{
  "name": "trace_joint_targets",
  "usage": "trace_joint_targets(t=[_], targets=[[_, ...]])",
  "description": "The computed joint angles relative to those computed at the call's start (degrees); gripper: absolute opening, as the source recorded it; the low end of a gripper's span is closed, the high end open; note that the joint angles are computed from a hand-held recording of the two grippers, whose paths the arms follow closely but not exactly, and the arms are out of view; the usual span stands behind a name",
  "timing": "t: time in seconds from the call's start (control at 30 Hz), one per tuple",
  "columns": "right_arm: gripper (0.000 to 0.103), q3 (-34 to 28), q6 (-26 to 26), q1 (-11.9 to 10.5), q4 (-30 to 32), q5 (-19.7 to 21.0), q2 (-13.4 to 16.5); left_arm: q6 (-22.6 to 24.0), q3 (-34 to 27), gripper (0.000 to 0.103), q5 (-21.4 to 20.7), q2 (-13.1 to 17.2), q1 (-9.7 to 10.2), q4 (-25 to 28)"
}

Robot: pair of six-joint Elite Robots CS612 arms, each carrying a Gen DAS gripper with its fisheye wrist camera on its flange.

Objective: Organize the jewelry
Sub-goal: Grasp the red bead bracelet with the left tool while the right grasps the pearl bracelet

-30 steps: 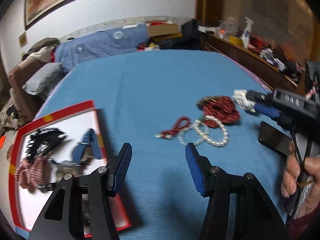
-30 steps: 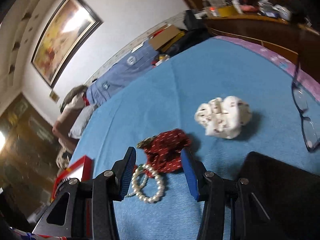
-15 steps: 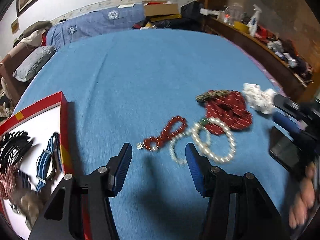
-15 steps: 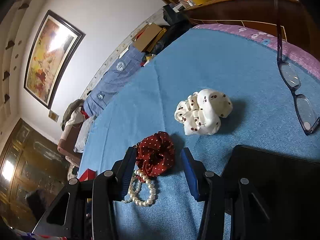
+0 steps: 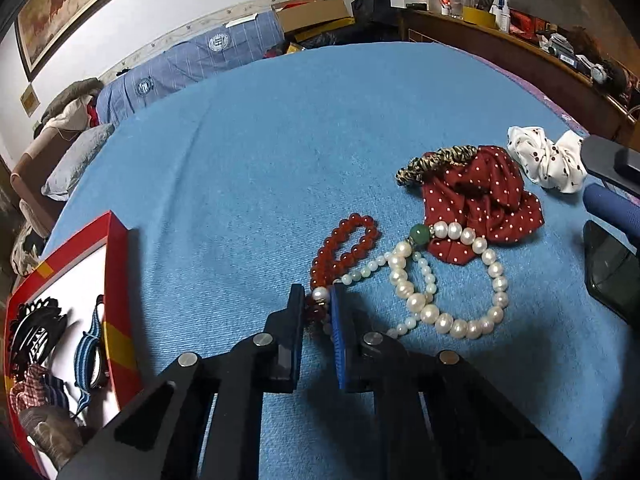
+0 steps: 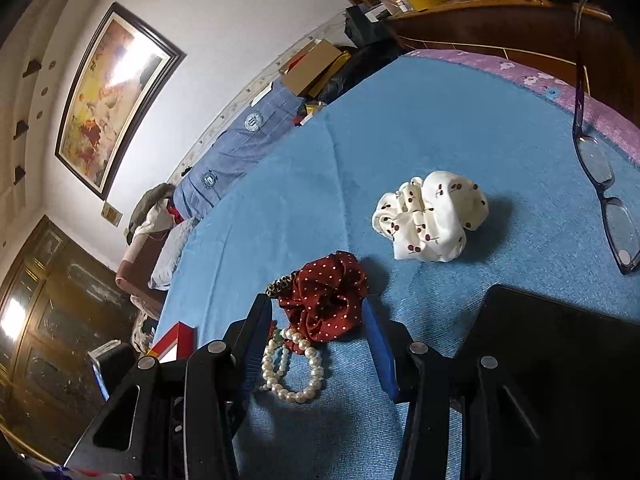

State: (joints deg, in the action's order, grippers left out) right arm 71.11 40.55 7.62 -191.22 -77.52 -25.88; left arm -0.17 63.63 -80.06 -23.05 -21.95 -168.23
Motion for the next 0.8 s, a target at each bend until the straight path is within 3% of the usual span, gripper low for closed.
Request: trace_joint_targets(t=[0.03, 0.13, 0.3, 0.47, 0.67, 0.8], targets=[[0.051, -0.1, -0.3, 0.1, 0.0, -0.1, 0.0, -0.6, 0.4, 0.006, -1.0, -0.2, 0.25, -0.4], [0.051, -0.3, -1.0, 0.2, 0.4, 0.0, 0.1, -2.6, 1.7, 0.007, -5.5, -1.2, 1.32, -2.2], [0.051, -1.0, -2.8, 0.6, 1.6, 0.1, 0.3, -3.9, 3.7, 0.007, -9.5, -2.3, 2.63, -5.4], [0.051, -1.5, -4.0, 0.9, 2.5, 0.5, 0.5, -6.7, 3.6, 0.007, -15.8, -2.6, 4.25, -5.6], [0.051, -2.8, -6.4, 1.1, 4.9, 2.1, 0.8, -7.4, 5.1, 0.007, -18.0, -3.5, 4.79, -10.2], [0.051, -4.2, -11.0, 1.6, 7.6, 4.7, 1.3, -8.0, 5.0, 0.007, -17.8, -3.7, 4.72, -11.4]])
